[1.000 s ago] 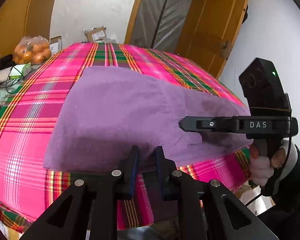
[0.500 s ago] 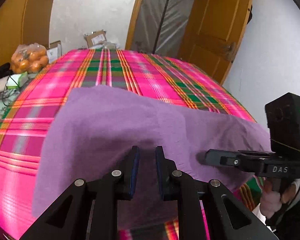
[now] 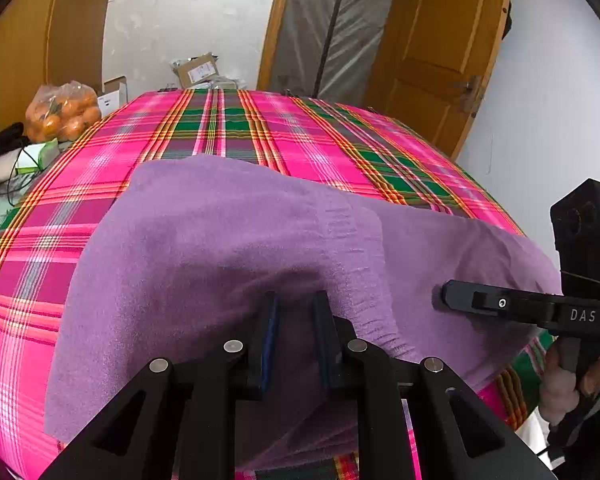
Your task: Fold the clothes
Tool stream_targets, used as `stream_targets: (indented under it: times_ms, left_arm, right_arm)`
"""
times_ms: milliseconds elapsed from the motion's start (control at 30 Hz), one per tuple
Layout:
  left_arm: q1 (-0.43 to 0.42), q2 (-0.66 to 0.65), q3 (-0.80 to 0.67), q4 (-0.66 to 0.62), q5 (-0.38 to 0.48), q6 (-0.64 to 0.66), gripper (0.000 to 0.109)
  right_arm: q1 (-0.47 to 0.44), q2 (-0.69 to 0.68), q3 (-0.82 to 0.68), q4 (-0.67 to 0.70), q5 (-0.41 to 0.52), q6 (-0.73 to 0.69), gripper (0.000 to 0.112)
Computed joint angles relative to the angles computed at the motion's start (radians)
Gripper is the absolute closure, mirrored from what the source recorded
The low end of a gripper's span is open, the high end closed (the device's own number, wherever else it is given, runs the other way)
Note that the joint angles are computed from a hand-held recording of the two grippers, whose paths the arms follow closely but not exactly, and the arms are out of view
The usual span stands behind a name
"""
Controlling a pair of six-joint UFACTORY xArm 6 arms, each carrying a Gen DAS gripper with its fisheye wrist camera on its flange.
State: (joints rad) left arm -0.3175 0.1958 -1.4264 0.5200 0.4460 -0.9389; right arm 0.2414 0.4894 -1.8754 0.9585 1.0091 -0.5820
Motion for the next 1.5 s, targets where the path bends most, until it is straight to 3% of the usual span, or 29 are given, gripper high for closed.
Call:
stream_targets:
  times_ms: [267, 400, 533, 700, 767, 933, 1033, 1500]
  left_arm:
    - [-0.006, 0.0, 0.001, 0.059, 0.005, -0.055, 0.091]
    - [-0.005, 0.002, 0.001, 0.067, 0.005, -0.06, 0.091]
    - [-0.007, 0.006, -0.011, 0.058, 0.016, -0.053, 0.091]
    - [-0.017, 0.013, -0.044, 0.037, 0.062, -0.038, 0.09]
    - [-0.023, 0.016, -0.057, 0.049, 0.044, -0.033, 0.09]
    - [-0.045, 0.071, -0.117, -0.019, 0.037, 0.072, 0.09]
    - [-0.057, 0.087, -0.128, 0.081, 0.049, 0.021, 0.086]
    - [-0.052, 0.082, -0.099, 0.174, 0.002, -0.081, 0.083]
  right_arm:
    - [-0.068, -0.002, 0.0, -0.088, -0.118, 0.177, 0.092]
    - [-0.108, -0.06, 0.087, -0.213, -0.305, 0.332, 0.09]
    - [-0.147, -0.106, 0.161, -0.234, -0.39, 0.409, 0.084]
    - [-0.128, -0.111, 0.152, -0.12, -0.33, 0.26, 0.084]
    - [-0.118, -0.095, 0.127, -0.107, -0.31, 0.231, 0.084]
    - [-0.116, -0.05, 0.074, -0.158, -0.277, 0.299, 0.084]
    - [-0.128, -0.056, 0.098, -0.127, -0.28, 0.278, 0.088]
    - [-0.144, -0.173, 0.263, -0.071, -0.324, 0.161, 0.088]
